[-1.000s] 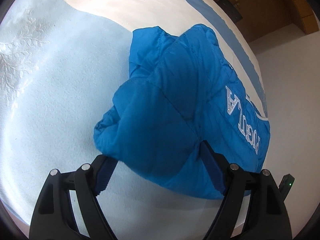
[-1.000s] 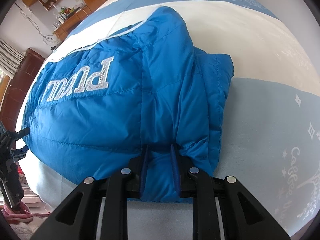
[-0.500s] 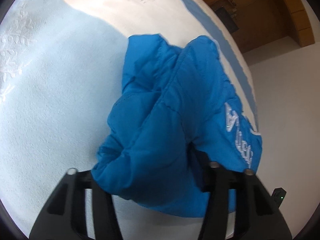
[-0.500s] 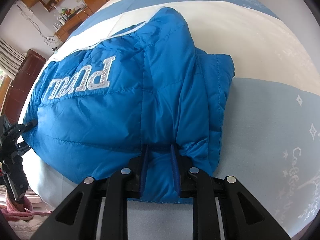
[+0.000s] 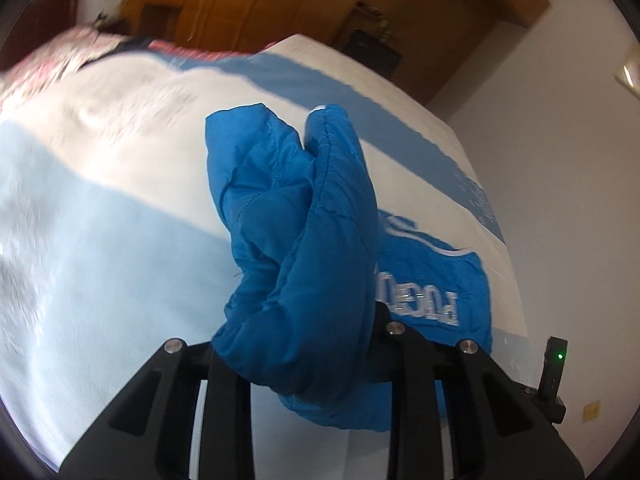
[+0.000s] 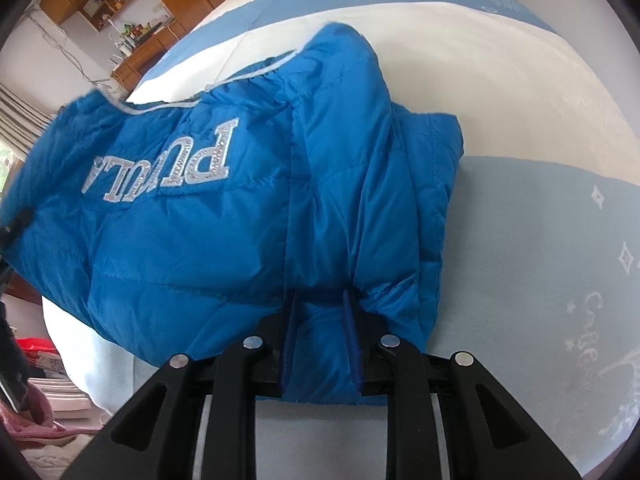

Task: Fold large clothes

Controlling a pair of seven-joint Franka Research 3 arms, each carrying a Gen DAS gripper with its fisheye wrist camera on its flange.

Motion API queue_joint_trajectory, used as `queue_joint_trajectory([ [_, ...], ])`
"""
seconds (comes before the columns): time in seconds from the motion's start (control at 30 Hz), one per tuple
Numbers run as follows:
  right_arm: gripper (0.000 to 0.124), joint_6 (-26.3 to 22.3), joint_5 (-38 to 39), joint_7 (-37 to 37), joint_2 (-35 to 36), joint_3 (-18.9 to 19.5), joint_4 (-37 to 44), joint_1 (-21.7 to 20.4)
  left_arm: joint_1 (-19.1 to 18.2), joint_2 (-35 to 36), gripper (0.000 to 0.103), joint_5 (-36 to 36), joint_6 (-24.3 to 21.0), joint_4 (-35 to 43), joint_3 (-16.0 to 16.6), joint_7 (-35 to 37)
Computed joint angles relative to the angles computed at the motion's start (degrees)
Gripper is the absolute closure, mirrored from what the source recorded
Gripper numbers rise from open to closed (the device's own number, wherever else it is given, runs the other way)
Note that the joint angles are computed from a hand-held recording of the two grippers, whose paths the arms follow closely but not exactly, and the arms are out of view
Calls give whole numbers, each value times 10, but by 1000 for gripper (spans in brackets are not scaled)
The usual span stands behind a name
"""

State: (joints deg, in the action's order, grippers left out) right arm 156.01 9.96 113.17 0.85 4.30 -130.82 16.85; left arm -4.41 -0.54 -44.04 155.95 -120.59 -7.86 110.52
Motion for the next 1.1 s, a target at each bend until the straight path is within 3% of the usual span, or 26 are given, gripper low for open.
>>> queue_joint_trajectory([
  [0.23,96,15,-18,20,-58,4,-28,-5,-26,3,79,51,5,38,-20,1],
  [0.5,92,-25,-96,98,-142,24,-52,-46,-52,40,79,80,0,95,-51,23],
  [0.7,91,-46,-118,118,-175,34,-52,-66,-64,78,78,109,-17,131,-78,39],
  [0.9,90,-52,-96,109,-181,28,-60,-67,-74,149,78,167,-53,183,-98,15],
  [1.1,90,-63,-70,99,-161,21,-58,-62,-58,237,72,189,-127,249,-126,4],
])
